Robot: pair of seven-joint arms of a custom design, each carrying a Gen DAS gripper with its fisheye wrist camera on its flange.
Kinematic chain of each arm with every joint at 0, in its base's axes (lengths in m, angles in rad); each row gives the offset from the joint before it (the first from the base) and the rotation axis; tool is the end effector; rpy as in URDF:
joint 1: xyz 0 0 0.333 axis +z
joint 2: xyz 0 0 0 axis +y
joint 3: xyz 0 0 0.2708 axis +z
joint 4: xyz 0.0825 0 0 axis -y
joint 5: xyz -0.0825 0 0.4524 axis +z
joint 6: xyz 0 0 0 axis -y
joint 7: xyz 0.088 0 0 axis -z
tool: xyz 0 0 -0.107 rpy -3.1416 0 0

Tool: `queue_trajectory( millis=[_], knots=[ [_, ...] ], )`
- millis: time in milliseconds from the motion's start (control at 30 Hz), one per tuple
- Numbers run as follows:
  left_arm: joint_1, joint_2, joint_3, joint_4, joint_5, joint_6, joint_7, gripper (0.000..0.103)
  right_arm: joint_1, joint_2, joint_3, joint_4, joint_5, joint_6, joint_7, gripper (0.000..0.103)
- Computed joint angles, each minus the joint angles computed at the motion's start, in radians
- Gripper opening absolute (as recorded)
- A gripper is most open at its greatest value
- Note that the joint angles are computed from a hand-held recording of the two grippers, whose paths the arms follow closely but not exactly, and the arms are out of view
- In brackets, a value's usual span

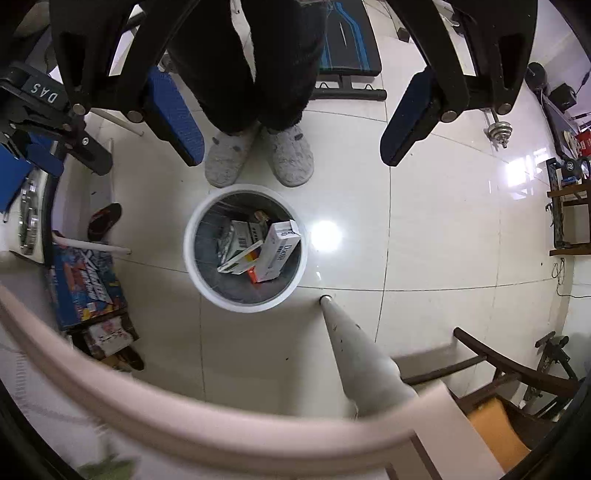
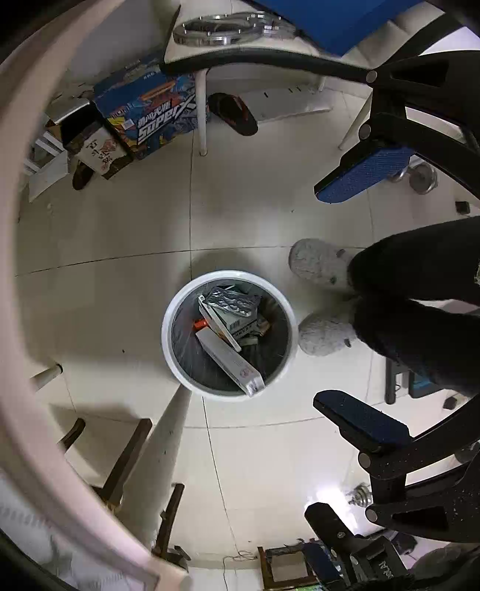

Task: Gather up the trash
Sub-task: 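Move both tools back over the table toward the remaining items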

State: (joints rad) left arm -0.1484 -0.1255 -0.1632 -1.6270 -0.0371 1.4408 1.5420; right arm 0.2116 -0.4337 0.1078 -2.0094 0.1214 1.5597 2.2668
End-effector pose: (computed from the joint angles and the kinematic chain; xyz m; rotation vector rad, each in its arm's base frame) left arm 0.5448 -0.1853 0.6125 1.8539 -2.4738 -0.0639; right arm 0.4695 0.1758 0.5841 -1.7498 2.6018 0.1227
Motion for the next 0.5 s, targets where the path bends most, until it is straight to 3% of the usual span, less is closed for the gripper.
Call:
queue_trajectory(
  millis=[200,500],
  knots=[
    [0.0,0.038,-0.002,0.195,-0.016,-0.115,-0.003,0.097,0.001,0.034,0.006,0.184,-0.011,-0.125,0.02,0.102],
    [0.002,0.176,-0.015,0.576,0.005,-0.286,0.021,0.097,0.023,0.223,0.023,0.655,-0.069,-0.364,0.049,0.102]
  ],
)
